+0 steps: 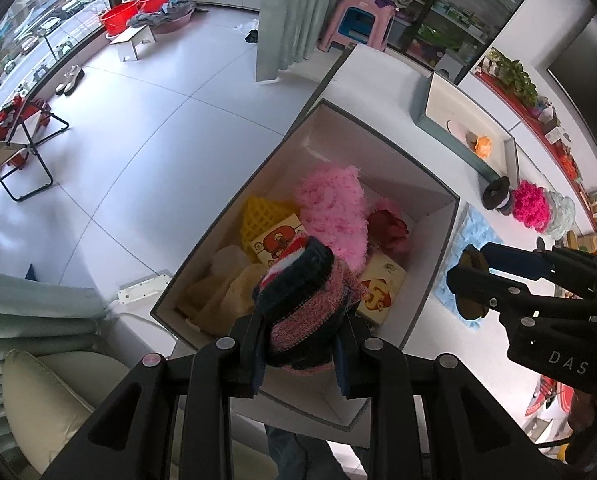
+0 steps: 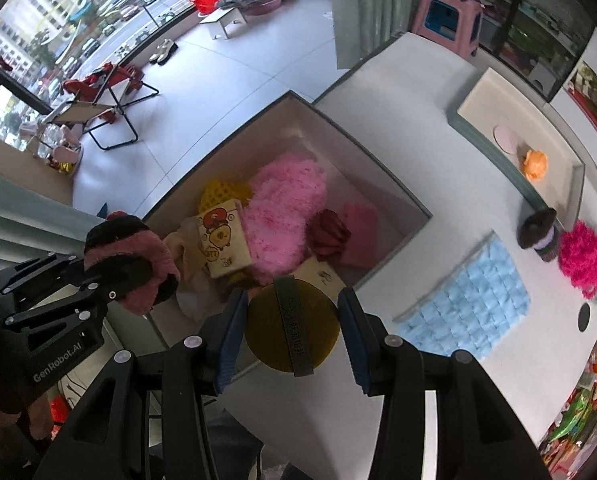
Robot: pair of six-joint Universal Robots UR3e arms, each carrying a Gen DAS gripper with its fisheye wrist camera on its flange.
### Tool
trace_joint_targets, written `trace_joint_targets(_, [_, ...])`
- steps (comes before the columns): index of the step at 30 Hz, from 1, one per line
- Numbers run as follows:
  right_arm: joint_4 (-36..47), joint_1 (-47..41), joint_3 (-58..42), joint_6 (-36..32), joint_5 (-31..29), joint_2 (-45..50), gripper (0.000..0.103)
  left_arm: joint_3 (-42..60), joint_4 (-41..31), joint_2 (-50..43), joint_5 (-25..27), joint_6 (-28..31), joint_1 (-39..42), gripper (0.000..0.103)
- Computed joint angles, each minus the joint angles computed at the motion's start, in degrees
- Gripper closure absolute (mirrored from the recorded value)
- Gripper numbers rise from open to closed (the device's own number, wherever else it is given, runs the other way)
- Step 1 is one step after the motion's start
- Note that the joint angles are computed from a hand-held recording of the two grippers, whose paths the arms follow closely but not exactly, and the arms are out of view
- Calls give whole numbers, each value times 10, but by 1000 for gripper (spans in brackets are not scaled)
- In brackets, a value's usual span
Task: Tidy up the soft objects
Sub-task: 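Lift the striped hat and yellow sponge and carry both over the grey box, then lower the striped hat and yellow sponge into the box and open both tools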
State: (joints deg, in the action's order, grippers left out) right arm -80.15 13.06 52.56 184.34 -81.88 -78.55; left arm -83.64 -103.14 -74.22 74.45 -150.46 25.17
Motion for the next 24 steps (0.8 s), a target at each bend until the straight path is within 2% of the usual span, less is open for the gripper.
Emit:
trace_joint_targets(13, [20,12,-74,-3,-7,62,53,3,13,-24,8,-11,-13,75])
trace_joint_targets(24, [27,10,-112,-8,-10,94,53,10,51,-50,25,-45,-39,75])
